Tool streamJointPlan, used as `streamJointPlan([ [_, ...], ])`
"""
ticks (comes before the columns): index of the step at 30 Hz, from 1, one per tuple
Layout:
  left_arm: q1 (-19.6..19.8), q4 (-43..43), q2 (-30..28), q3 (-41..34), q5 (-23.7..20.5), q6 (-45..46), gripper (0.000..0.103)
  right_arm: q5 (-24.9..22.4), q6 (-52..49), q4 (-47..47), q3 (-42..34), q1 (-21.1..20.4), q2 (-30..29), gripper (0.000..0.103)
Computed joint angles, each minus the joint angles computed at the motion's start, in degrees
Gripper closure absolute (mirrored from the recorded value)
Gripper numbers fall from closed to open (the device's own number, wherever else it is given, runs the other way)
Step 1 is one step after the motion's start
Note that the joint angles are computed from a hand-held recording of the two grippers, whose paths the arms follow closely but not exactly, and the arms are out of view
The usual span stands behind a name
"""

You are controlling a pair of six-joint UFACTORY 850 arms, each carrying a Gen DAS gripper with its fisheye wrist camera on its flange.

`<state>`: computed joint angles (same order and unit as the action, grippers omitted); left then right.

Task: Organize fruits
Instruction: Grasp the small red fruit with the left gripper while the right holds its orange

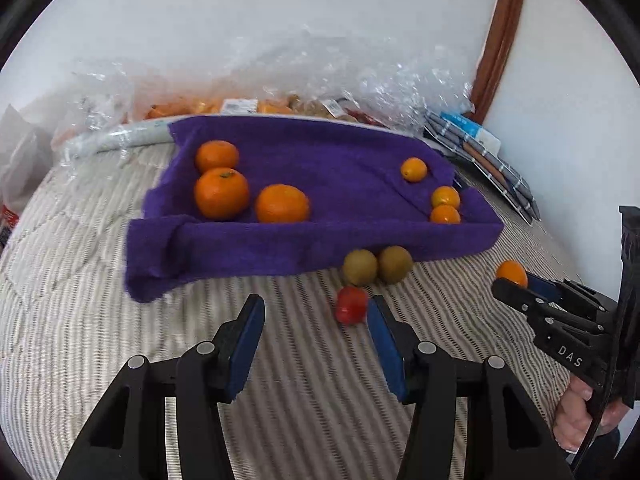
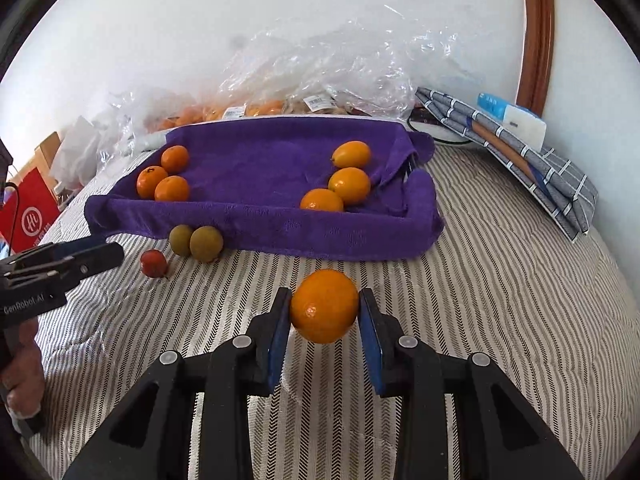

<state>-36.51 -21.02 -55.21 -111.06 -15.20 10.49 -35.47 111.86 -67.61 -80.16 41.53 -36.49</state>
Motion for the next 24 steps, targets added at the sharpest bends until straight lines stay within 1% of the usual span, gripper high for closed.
streamJointPlan([
  [1, -0.27, 0.56, -0.85, -1.41, -1.40, -0.55, 0.052, 0.09, -0.06, 0.08, -0.02, 0.01, -0.01, 0.070],
  [3, -0.85, 5.82, -1.84, -2.94, -1.89, -6.03, 0.053, 2.11, 2.48, -2.41, 1.14, -0.23, 0.72, 0.070],
  [6, -0.89, 5.54, -2.90, -4.72, -2.95, -6.83, 0.057, 3.36, 7.48, -6.20, 2.76, -0.40, 1.66, 0.070],
  [8, -0.64, 3.97, -3.79, -6.10, -4.25, -6.82, 0.058, 4.30, 9.56, -7.60, 3.42, -0.62, 2.04, 0.070],
  [10, -0.42, 1.93, -4.57, -7.29, -5.56, -5.67, 0.062, 4.93, 10.69, -8.40, 3.74, -0.69, 2.21, 0.070],
  [12, -0.56, 3.68, -5.46, -8.81, -6.69, -7.25, 0.063, 5.29, 11.09, -8.74, 3.83, -0.76, 2.26, 0.070],
  [13, -0.81, 5.75, -5.54, -8.94, -6.44, -8.86, 0.064, 5.35, 11.18, -8.85, 3.89, -0.75, 2.31, 0.070],
  [15, -1.10, 6.23, -6.04, -9.85, -7.02, -8.30, 0.068, 5.46, 11.17, -8.80, 3.86, -0.78, 2.29, 0.070],
  [16, -1.23, 5.75, -6.26, -10.25, -7.38, -7.06, 0.072, 5.44, 11.23, -8.81, 3.92, -0.81, 2.35, 0.070],
  [17, -1.25, 4.00, -6.37, -10.47, -7.82, -4.70, 0.080, 5.50, 11.50, -9.02, 3.95, -0.81, 2.38, 0.070],
  [18, -1.15, 1.84, -6.43, -10.53, -8.15, -2.36, 0.081, 5.53, 11.70, -9.18, 4.02, -0.82, 2.43, 0.070],
  [20, -1.07, -0.15, -5.73, -9.33, -7.18, -0.52, 0.081, 5.59, 11.81, -9.26, 4.04, -0.83, 2.43, 0.070],
  [24, -0.60, -7.20, -2.78, -4.06, -1.96, 4.14, 0.082, 5.79, 12.13, -9.46, 4.14, -0.84, 2.47, 0.070],
])
